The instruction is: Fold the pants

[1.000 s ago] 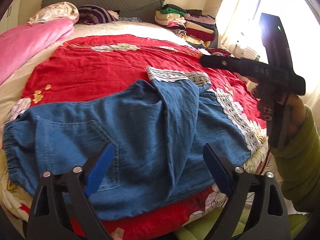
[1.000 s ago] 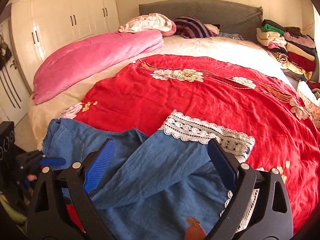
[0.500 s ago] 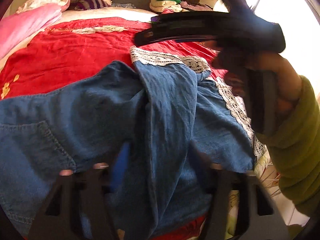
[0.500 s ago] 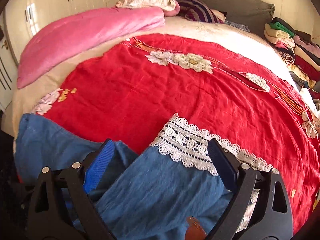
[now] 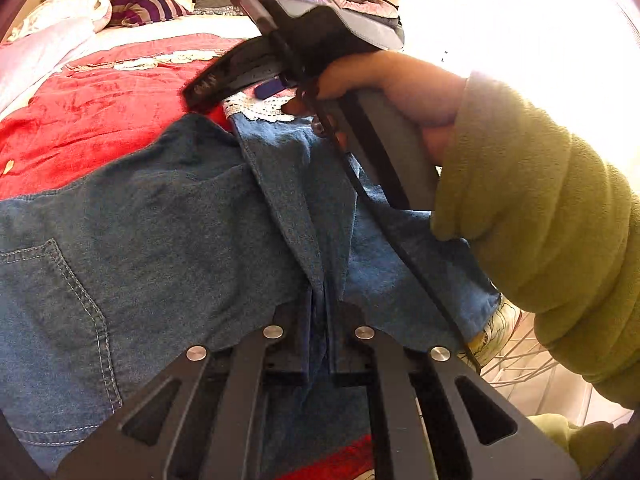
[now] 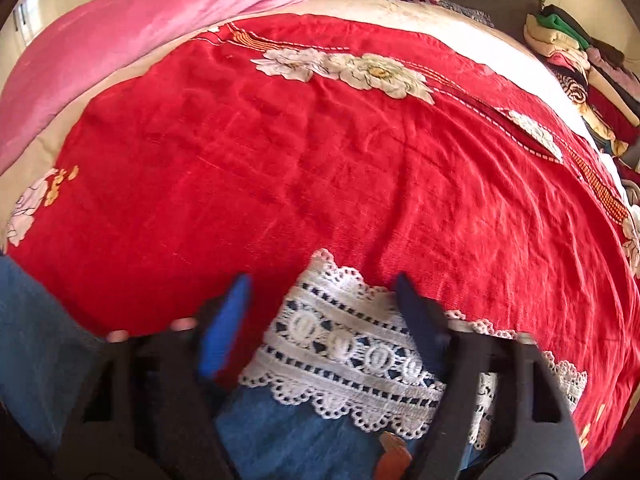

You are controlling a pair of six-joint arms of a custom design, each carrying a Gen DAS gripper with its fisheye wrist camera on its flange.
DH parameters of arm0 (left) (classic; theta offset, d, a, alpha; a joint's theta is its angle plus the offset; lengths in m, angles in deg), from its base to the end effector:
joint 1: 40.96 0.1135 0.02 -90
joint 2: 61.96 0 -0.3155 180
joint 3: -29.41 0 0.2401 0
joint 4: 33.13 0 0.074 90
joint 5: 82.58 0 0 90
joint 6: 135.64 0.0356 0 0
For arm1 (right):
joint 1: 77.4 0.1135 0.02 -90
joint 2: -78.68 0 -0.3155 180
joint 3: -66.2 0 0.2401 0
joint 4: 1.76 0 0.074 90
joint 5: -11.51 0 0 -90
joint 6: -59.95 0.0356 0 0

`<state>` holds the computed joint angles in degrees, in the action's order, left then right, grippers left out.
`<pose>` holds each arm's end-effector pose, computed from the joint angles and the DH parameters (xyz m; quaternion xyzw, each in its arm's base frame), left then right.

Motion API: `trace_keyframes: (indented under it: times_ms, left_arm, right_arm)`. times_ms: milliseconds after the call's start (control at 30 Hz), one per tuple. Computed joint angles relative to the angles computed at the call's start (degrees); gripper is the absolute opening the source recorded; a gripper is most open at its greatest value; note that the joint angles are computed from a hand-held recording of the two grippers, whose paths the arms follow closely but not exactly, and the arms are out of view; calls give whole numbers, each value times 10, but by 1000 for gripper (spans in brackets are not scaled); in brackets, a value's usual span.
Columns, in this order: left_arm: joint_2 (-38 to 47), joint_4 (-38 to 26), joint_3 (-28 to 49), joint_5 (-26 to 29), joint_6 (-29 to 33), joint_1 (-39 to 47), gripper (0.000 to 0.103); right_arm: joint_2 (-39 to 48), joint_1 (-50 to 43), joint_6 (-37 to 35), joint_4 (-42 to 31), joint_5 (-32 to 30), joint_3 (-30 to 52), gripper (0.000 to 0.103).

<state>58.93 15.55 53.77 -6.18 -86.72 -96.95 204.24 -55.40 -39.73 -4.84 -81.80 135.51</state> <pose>0.1342 -0.1839 0.0652 0.0780 0.9242 -0.1944 0.3192 0.3634 0.1490 0.0763 -0.2705 0.9253 0.0561 0.2598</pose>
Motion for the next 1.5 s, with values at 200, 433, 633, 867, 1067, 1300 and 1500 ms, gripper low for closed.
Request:
trace_keyframes:
  times_ms: [200, 433, 633, 867, 1067, 1300, 1500]
  left_arm:
    - [1, 31, -26, -4, -11, -7, 5]
    - [0, 43, -35, -4, -3, 10, 41]
    - [-20, -3, -24, -45, 0, 3, 34]
    - [-59, -25, -43, -79, 24, -32, 3]
    - [-97, -48, -65, -108, 5, -72, 3]
    - [-129, -106, -68, -135, -18, -121, 3]
    - [-107, -109, -63, -127, -25, -142, 3]
  right_arm:
    - [-50, -46, -9, 34, -64, -50, 6]
    - [-187, -159, -27, 57, -156, -154, 6]
    - [-279, -265, -63, 36, -230, -215, 6]
    - [-367, -400, -146, -19, -317, -293, 6]
    - [-396, -510, -271, -109, -359, -335, 6]
    - [-343, -622, -415, -162, -355, -384, 6]
    - [-233, -662, -448, -80, -314, -415, 6]
